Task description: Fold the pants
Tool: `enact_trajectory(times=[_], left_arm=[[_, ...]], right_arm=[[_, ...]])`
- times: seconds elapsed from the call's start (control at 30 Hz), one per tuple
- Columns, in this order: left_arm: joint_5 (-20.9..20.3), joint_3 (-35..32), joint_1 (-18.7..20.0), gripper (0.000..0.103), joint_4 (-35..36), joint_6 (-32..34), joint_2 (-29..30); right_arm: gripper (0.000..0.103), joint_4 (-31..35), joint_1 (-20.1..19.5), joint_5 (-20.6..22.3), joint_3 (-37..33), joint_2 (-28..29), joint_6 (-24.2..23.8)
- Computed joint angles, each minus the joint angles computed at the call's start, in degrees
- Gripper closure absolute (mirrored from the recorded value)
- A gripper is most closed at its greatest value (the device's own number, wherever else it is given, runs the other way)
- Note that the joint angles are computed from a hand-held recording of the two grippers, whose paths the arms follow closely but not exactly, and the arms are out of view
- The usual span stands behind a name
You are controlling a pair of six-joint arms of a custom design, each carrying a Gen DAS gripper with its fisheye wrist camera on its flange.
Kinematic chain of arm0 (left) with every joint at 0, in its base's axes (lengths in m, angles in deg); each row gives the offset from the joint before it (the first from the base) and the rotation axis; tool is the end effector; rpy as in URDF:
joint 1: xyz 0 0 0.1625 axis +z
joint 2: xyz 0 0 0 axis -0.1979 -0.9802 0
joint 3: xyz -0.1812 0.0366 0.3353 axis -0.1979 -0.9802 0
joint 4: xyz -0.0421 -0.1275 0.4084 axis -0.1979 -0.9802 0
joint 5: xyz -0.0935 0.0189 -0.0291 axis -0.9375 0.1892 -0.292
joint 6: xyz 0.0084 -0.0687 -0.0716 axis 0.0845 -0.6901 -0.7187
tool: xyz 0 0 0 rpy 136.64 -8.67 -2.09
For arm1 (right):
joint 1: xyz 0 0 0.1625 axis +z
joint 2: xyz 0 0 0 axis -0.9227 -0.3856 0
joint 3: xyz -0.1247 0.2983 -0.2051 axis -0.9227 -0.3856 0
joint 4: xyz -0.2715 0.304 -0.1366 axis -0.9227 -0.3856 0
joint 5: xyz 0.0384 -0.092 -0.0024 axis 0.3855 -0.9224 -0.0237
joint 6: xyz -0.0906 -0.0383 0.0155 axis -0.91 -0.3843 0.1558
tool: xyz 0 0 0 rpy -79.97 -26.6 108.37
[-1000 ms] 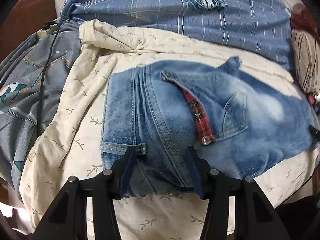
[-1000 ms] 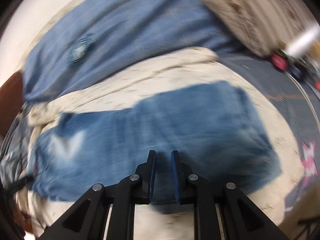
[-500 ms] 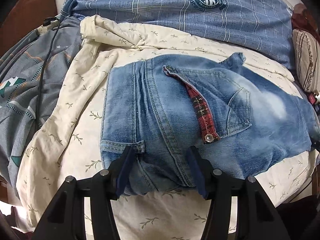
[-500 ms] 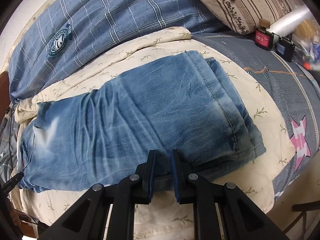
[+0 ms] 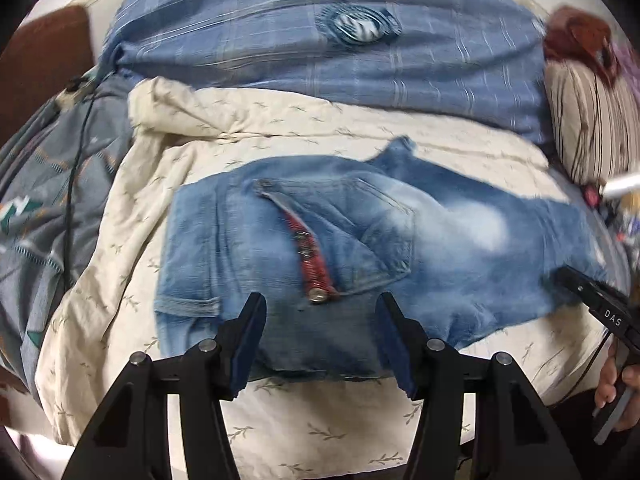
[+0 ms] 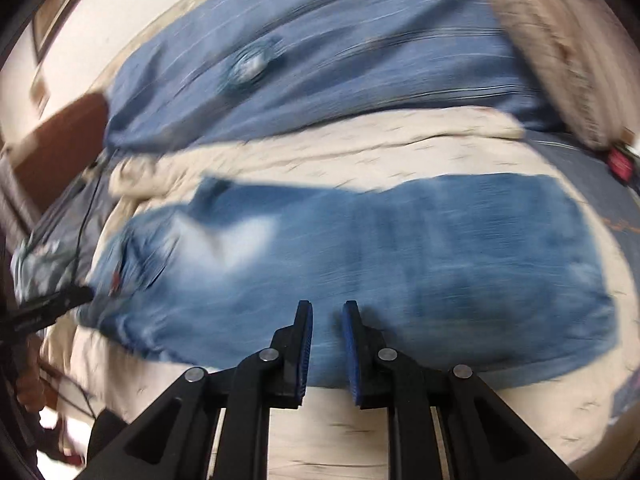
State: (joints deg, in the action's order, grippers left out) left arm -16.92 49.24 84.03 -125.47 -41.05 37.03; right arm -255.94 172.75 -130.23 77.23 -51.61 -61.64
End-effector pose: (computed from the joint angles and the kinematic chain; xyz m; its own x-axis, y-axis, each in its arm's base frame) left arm -0.0980 -0.8964 0.2832 -0.5699 0.6261 -0.5321 0.7686 0.6353 -0.0756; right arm 0.2588 -0.7197 0.0368 -0.7951 0.4271 0.4307 -0.1265 0.5777 -0.8064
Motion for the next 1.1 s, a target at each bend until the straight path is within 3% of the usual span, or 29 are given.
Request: enact_trajectory(times=[0.2,0.33,0.43,0.57,0.73,0.9,1.0,1.1], left_arm=[[4.8,1.8,0.0,0.045,-0.1,0.1,1.0],[4.7,4.5,0.1,0.044,-3.6,1.9,0.1],[5.0,5.1,0.2,0.044,-5.1,2.8,0.2],[5.5,8.5,0.1,0.043,-8.8,4.8,-1.1],[4.6,7.6,0.1,0.043,-7.6,3.8,-1.1],[0.7,3.8,0.4,0.043,-5.9,1.1,-0.7],[0.8,0.4,0.5,0.043,-7.4,1.2,0.3],[1.6,-6.6,0.8,0.043,-5.5,0.6,3.4]], right_arm=[[0.085,9.7,-0.1,2.8,-8.6,4.6,-0.2],[0.085,15.2,-0.5,3.5,-12.4,6.6,-0.8],[0.085,19.1,-0.5,1.7,-14.6,7.9,-0.6],[0.084,18.3,-0.6,2.3,-13.2,7.2,-1.4],[0.084,17.3,-1.1,5.0,-9.6,4.8,0.2],[0.084,14.5,-0.6,6.1,-8.7,4.4,-0.8],[0.084,8.1,-0.3,6.1,-7.1,4.0,-3.0],[0.084,4.0,-0.5,6.3,-5.1,2.7,-1.6]])
